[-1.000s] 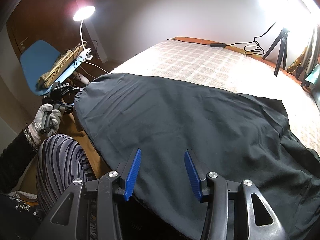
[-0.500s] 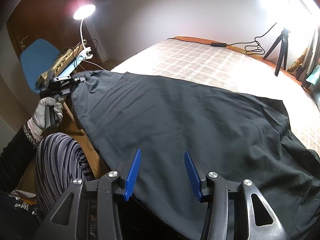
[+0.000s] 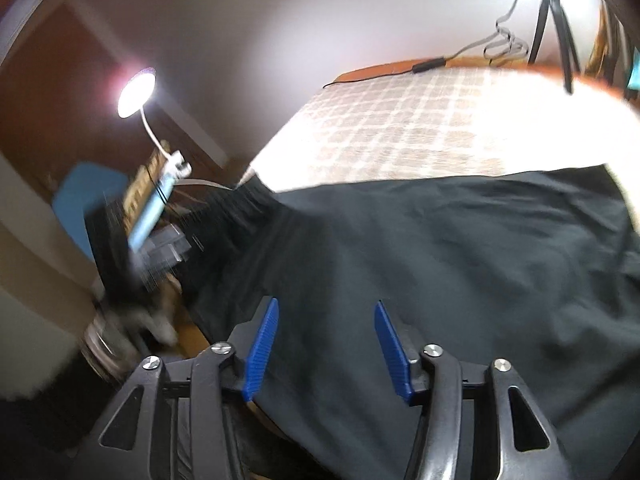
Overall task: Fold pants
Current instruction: 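Carry the waistband over the pant legs with the left gripper while the right gripper holds the waistband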
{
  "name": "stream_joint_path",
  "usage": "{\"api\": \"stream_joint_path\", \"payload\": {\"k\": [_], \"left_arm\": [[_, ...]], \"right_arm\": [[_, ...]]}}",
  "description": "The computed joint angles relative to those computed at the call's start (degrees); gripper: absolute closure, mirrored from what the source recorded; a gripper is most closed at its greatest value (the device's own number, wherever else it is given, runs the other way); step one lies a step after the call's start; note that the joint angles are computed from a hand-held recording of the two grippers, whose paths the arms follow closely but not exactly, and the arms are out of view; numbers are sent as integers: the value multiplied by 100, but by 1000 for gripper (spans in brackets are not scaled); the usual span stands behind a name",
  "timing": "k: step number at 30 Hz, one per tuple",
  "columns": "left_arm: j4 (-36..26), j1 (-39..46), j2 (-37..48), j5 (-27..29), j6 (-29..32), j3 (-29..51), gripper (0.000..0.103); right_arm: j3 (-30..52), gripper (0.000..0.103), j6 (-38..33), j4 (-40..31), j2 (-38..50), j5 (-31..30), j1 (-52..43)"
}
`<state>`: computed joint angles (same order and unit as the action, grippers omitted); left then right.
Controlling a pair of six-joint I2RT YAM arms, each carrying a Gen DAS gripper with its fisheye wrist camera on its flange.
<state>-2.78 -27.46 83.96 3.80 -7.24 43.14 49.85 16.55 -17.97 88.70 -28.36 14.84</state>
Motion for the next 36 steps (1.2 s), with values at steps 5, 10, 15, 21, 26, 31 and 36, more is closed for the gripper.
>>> {"api": "stream_joint_path", "payload": {"k": [5, 10, 15, 21, 26, 31, 36], "left_arm": [[101, -502, 411, -49, 78, 152, 86], [72, -530, 303, 261, -68, 75, 78], [188, -356, 173, 1038, 50, -75, 77], [-71, -665, 54, 1096, 277, 22, 76], [-328, -595, -291, 1350, 273, -89, 66], [-488, -764, -594, 1049, 356, -192, 48], [-285, -755, -651, 1405, 300, -298, 49]], "right_arm": [[795, 40, 632, 764, 1335, -662, 84], [2011, 38, 982, 372, 2621, -1049, 266], [2555, 37, 1353, 288, 3250, -1284, 433], [2798, 37, 1346, -177, 3343, -1088, 550], [2609, 39, 1359, -218, 3228, -991, 565], [2473, 72, 1253, -246, 3132, -832, 556], [2302, 67, 1412, 60, 3024, -887, 511]]}}
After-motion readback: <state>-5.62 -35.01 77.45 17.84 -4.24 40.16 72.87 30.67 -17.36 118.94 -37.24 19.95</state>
